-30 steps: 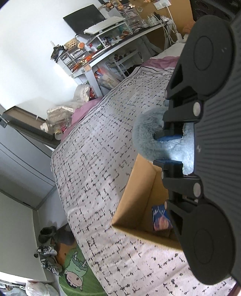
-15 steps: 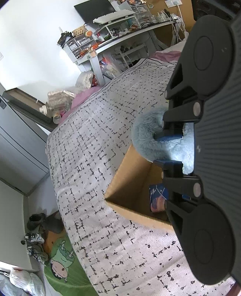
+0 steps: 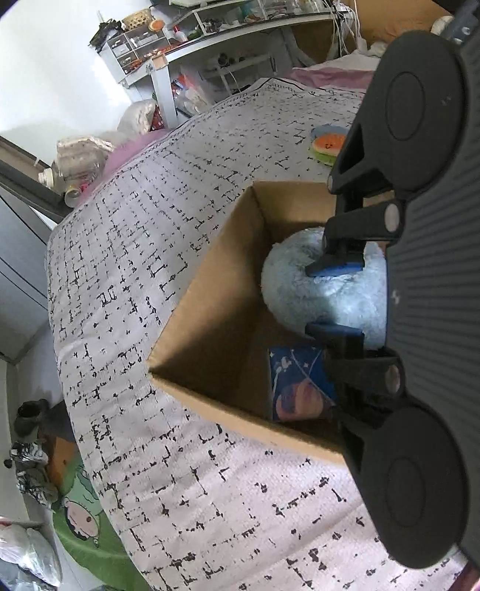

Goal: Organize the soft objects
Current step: 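Lower the mouse into the box and open both grippers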

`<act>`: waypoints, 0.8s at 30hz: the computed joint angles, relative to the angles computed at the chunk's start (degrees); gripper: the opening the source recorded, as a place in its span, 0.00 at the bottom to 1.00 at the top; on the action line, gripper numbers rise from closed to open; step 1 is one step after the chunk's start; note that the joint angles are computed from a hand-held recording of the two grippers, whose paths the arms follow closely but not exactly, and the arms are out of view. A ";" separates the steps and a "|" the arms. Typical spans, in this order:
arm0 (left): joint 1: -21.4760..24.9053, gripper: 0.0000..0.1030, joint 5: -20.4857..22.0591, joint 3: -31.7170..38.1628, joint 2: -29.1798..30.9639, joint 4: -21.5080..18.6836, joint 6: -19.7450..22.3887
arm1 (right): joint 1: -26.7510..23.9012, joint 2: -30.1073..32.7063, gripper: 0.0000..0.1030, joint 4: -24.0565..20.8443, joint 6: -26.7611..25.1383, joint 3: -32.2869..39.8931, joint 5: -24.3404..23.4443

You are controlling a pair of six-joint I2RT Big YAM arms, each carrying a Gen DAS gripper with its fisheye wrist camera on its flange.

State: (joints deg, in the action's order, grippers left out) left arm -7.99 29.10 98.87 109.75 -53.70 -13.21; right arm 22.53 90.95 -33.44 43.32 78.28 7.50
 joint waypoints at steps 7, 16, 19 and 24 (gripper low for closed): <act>-0.54 0.36 -2.44 1.63 -0.65 -2.17 0.35 | -0.46 -2.26 0.42 -0.07 1.17 -2.01 -0.83; -2.29 0.46 -5.21 0.22 -4.08 -2.28 2.24 | -1.50 -5.15 0.49 -1.15 2.97 -4.39 0.29; -3.19 0.53 -6.26 -0.35 -5.22 -2.06 2.97 | -1.90 -6.28 0.52 -1.41 3.22 -5.18 0.97; -4.78 0.60 -7.82 -0.46 -6.52 -2.47 3.30 | -3.04 -8.43 0.61 -1.96 3.35 -6.60 1.45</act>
